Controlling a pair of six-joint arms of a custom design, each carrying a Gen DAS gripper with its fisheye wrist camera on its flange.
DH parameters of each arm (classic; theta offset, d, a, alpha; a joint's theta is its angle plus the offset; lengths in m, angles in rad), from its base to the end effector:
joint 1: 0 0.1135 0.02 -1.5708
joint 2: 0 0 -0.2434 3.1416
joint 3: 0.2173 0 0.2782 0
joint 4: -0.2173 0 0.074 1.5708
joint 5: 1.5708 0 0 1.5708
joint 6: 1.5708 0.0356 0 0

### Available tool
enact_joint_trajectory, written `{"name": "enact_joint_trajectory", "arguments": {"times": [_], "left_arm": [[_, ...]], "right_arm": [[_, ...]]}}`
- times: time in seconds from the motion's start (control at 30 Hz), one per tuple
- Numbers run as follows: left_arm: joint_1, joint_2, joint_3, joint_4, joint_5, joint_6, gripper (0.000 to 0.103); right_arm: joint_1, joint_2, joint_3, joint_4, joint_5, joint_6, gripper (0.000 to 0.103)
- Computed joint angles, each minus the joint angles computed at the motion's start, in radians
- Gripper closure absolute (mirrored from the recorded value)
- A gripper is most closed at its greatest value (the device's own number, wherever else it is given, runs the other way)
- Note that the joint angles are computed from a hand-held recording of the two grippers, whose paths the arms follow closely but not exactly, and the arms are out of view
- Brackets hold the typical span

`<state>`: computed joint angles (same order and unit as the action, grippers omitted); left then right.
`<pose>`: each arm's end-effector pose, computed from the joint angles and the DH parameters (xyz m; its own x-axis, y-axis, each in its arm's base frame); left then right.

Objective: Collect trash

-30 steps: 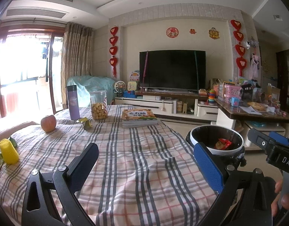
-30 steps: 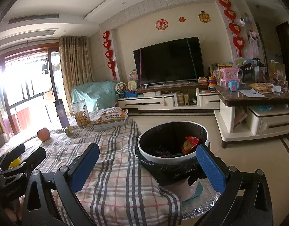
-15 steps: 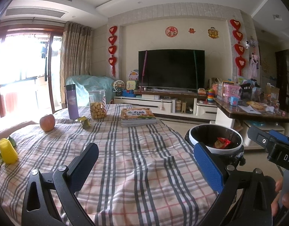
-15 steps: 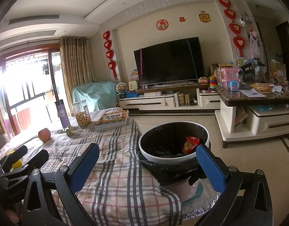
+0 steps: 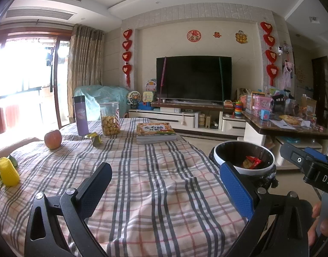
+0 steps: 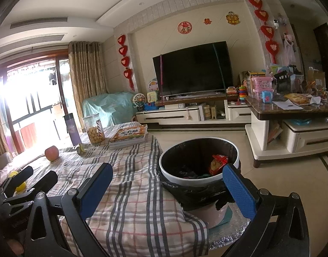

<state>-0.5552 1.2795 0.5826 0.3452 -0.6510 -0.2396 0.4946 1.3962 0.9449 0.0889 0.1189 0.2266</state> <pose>0.2603 -0.1361 0.1830 -0.2692 -0.0552 -0.9615 -0.1318 0.9911 -0.0200 0.3106 0.1627 0.2499 -0.3880 0.0442 -0.9206 -0.2940 0.9407 0.1691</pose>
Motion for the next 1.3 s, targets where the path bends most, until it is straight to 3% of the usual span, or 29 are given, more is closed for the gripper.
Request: {"name": "enact_joint_trajectory", "arguments": {"times": [0.93,1.3], "left_arm": [[-0.007,0.012,-0.002,0.0,0.011,-0.008,0.001],[0.024,-0.006,0.008,-0.033,0.061,-0.012,0.001]], "right_arm": [[0.022,-0.002,0.003,-0.005,0.015,0.014,0.0],[0.034,-0.003,0.009,-0.013,0.02,0.022,0.0]]}}
